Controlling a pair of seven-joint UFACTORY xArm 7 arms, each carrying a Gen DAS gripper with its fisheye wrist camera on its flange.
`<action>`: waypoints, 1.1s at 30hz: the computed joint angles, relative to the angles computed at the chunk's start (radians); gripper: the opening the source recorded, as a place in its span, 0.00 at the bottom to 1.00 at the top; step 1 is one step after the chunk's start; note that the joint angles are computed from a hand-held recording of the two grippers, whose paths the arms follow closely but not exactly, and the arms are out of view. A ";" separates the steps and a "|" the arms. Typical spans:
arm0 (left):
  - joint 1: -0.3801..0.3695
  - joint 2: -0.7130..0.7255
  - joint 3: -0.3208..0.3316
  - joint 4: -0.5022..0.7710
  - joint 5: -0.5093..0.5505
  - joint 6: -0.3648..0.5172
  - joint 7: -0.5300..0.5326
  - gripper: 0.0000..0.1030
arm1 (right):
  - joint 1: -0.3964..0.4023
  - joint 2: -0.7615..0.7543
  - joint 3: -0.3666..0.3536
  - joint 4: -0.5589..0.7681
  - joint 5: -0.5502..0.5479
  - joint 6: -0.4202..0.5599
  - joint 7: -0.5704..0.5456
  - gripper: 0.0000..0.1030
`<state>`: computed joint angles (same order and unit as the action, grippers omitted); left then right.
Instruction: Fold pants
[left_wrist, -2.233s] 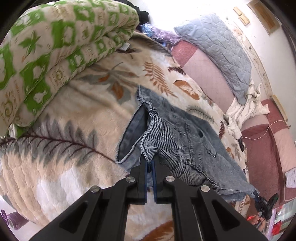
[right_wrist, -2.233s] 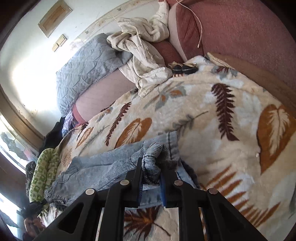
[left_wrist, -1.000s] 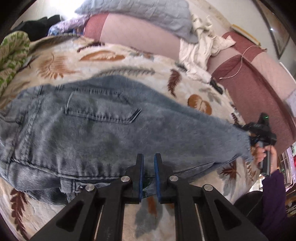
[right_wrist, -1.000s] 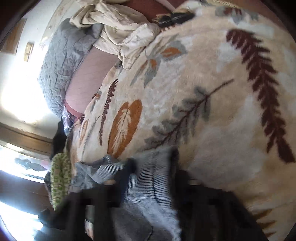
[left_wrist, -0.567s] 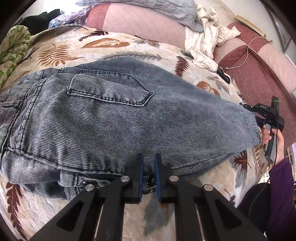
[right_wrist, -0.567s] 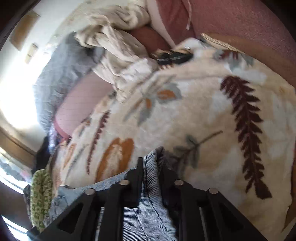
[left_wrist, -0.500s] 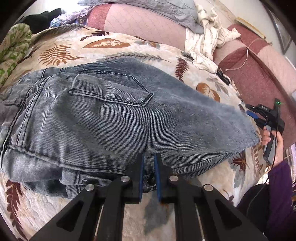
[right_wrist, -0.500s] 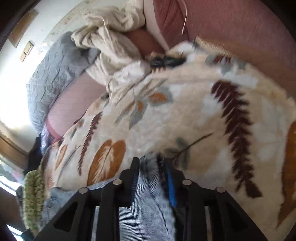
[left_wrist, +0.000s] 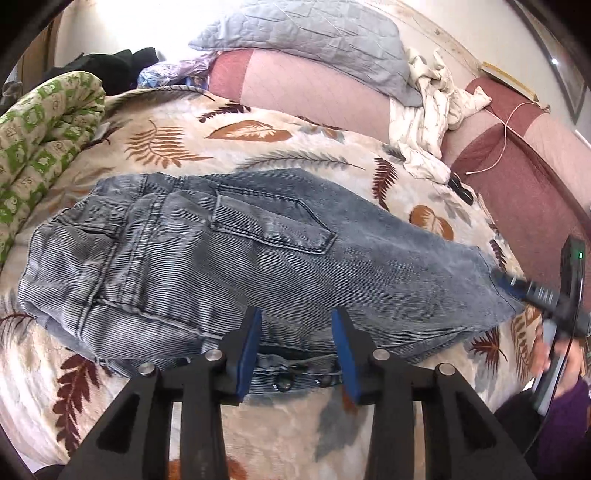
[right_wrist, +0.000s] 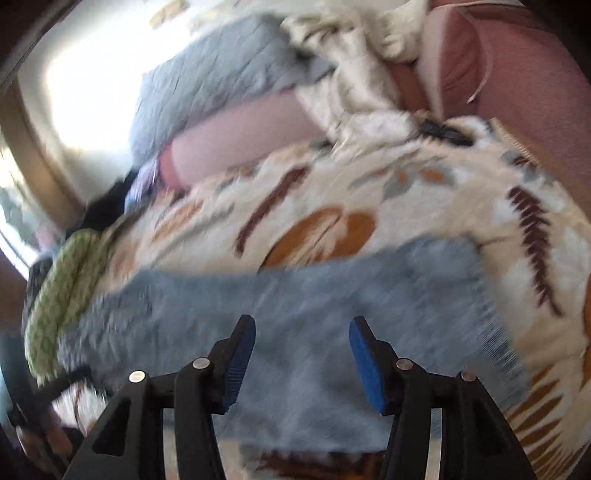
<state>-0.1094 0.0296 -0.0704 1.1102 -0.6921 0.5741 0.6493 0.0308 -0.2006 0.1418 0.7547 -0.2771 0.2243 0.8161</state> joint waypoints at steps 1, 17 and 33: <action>0.000 -0.002 0.000 -0.007 0.003 -0.012 0.004 0.39 | 0.001 0.020 0.025 0.016 -0.025 0.016 0.015 0.55; 0.007 -0.001 0.004 -0.053 -0.002 -0.009 0.043 0.39 | 0.141 0.126 0.016 0.106 -0.278 0.271 0.132 0.51; 0.001 -0.064 0.017 -0.070 0.032 -0.050 0.000 0.55 | 0.115 0.085 0.006 0.071 -0.270 0.123 0.185 0.53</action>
